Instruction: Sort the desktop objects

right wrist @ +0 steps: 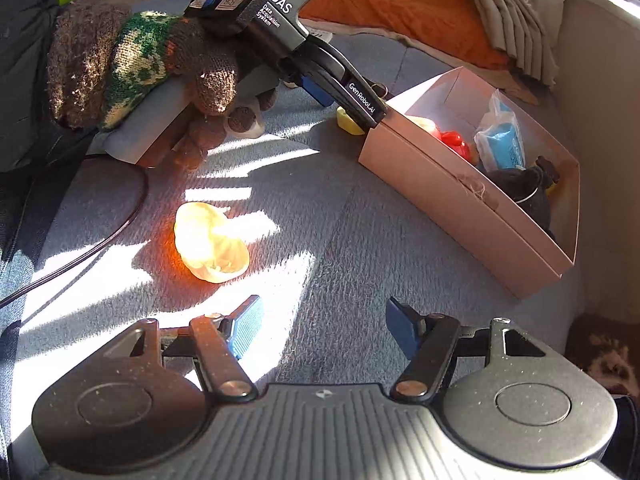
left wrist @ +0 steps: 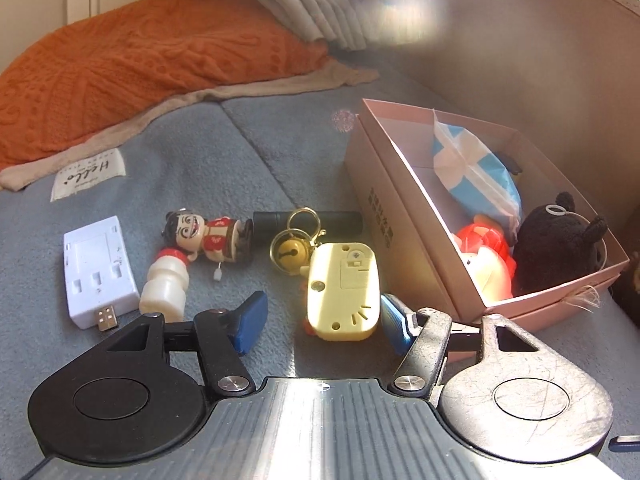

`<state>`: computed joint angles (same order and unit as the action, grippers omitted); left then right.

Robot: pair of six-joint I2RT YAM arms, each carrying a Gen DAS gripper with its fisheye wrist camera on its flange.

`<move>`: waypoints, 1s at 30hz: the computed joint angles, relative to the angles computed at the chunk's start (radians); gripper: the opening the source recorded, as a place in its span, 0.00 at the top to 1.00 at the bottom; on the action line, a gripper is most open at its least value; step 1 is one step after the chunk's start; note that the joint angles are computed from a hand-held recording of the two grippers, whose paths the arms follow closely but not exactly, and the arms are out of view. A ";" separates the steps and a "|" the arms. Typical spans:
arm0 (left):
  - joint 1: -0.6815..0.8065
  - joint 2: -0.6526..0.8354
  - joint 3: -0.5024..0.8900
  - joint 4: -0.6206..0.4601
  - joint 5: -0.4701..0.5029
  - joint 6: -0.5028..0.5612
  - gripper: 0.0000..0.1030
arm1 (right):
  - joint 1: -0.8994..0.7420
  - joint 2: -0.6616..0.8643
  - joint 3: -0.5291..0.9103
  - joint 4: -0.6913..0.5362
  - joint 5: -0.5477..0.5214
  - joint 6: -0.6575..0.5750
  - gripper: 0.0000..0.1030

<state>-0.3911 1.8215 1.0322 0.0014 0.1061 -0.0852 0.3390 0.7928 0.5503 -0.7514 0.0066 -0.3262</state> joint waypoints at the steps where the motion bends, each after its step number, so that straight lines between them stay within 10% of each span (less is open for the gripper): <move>1: 0.005 0.002 -0.003 0.005 0.013 -0.001 0.40 | 0.019 0.000 -0.004 0.004 0.011 0.012 0.34; 11: 0.012 0.046 0.030 0.003 -0.092 -0.065 0.37 | 0.137 0.006 -0.038 0.058 0.042 0.053 0.33; 15: 0.002 0.033 0.019 0.020 -0.115 -0.060 0.52 | 0.214 0.035 -0.052 0.127 0.076 0.088 0.33; 23: 0.020 -0.292 -0.169 -0.100 -0.066 0.049 0.57 | 0.316 0.201 -0.048 0.279 0.074 0.146 0.33; 26: 0.027 -0.439 -0.225 -0.204 -0.029 0.084 0.57 | 0.307 0.229 -0.035 0.276 0.031 0.175 0.55; 30: 0.002 -0.553 -0.278 -0.286 -0.032 0.080 0.57 | 0.281 0.171 -0.012 0.170 0.030 0.176 0.57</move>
<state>-0.3896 1.2689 0.7541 -0.2843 0.0738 -0.0049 0.6195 0.9637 0.5380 -0.5812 0.0366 -0.1497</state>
